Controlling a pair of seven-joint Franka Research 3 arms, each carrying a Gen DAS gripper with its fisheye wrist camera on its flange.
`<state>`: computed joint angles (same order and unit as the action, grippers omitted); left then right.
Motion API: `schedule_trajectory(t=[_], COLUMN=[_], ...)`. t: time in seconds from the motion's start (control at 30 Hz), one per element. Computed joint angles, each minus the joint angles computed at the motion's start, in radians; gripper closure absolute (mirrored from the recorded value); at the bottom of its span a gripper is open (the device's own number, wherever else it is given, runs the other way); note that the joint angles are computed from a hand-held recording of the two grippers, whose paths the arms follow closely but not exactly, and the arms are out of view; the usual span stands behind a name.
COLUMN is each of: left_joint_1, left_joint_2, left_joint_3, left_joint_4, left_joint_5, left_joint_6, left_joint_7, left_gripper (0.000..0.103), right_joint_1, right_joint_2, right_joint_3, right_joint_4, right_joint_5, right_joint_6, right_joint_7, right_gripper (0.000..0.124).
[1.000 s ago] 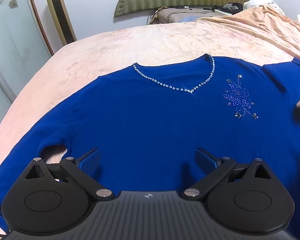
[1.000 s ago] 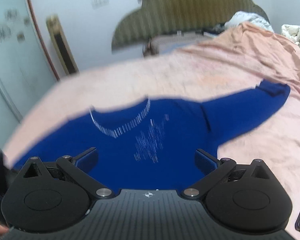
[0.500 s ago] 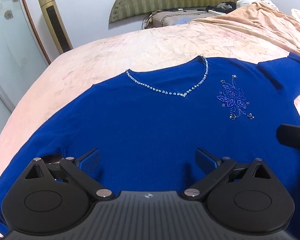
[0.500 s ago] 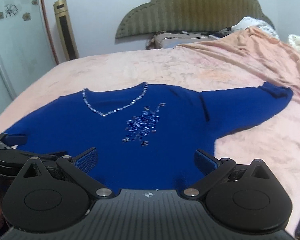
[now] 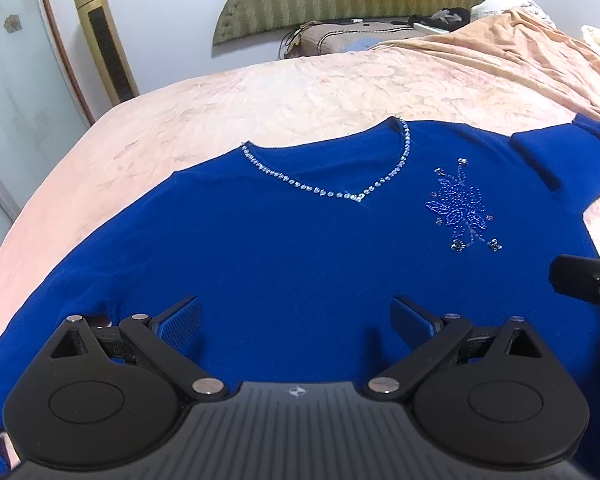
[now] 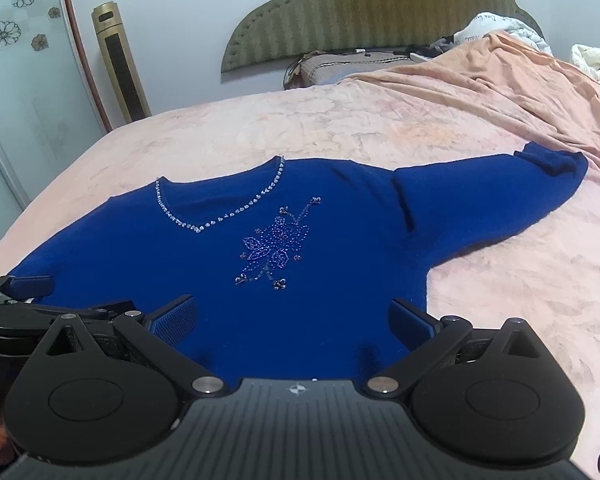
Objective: Fold small clothes
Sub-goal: 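Move the right gripper toward the sweater sleeve cuff, then grasp the blue sleeve cuff with the right gripper and lift it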
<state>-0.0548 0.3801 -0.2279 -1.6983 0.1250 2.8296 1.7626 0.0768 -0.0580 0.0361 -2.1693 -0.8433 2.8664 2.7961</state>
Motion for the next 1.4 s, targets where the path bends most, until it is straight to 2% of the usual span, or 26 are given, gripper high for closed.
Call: schedule_trajectory(t=[0.2,0.33,0.4,0.6,0.63,0.73,0.83,1.03,1.1,1.17,1.27,1.33,1.4], left_joint_1=[0.031,0.010,-0.003,-0.018,-0.016,-0.003,-0.006,-0.053,-0.062,-0.071,-0.080,-0.083,-0.088], left_joint_2=[0.022,0.036,0.045,0.071,0.076,0.090,0.104,0.125,0.135,0.144,0.150,0.153,0.153], left_joint_3=[-0.051,-0.033,-0.020,-0.009,-0.013,-0.040,-0.047,-0.012,-0.008,-0.003,0.000,0.000,0.002], left_joint_4=[0.037,0.054,0.065,0.096,0.101,0.123,0.146,0.173,0.190,0.205,0.217,0.222,0.222], left_joint_5=[-0.076,-0.074,-0.059,-0.026,-0.026,-0.044,-0.049,-0.002,0.011,0.024,0.038,0.045,0.054], left_joint_6=[-0.057,-0.052,-0.045,-0.017,-0.014,-0.026,-0.056,-0.051,-0.057,-0.064,-0.069,-0.073,-0.072], left_joint_7=[0.070,0.070,0.056,0.027,0.028,0.051,0.071,0.046,0.037,0.027,0.016,0.014,0.011], left_gripper=[0.002,0.002,0.002,0.002,0.002,0.002,0.002,0.002,0.002,0.002,0.002,0.002,0.002], right_joint_1=[-0.004,-0.010,-0.015,-0.026,-0.030,-0.058,-0.099,-0.194,-0.223,-0.247,-0.252,-0.250,-0.266], right_joint_2=[0.003,0.008,0.010,-0.002,-0.007,-0.024,-0.024,0.024,0.043,0.081,0.165,0.245,0.320], right_joint_3=[-0.001,-0.017,-0.026,-0.029,-0.036,-0.069,-0.083,-0.120,-0.146,-0.179,-0.241,-0.269,-0.263], right_joint_4=[0.012,0.013,0.014,0.052,0.050,0.013,-0.008,0.021,0.037,0.087,0.193,0.287,0.371], right_joint_5=[-0.078,-0.058,-0.036,-0.155,-0.138,0.000,0.119,0.138,0.081,-0.014,-0.105,-0.092,0.016], right_joint_6=[-0.025,-0.025,-0.017,-0.151,-0.145,-0.022,0.047,0.052,0.068,0.050,0.015,-0.011,-0.033], right_joint_7=[0.066,0.066,0.025,-0.050,-0.074,-0.163,-0.241,-0.232,-0.166,-0.064,0.011,-0.080,-0.240], right_gripper=[0.021,0.022,0.023,0.025,0.025,0.025,0.026,0.031,0.032,0.033,0.038,0.046,0.051])
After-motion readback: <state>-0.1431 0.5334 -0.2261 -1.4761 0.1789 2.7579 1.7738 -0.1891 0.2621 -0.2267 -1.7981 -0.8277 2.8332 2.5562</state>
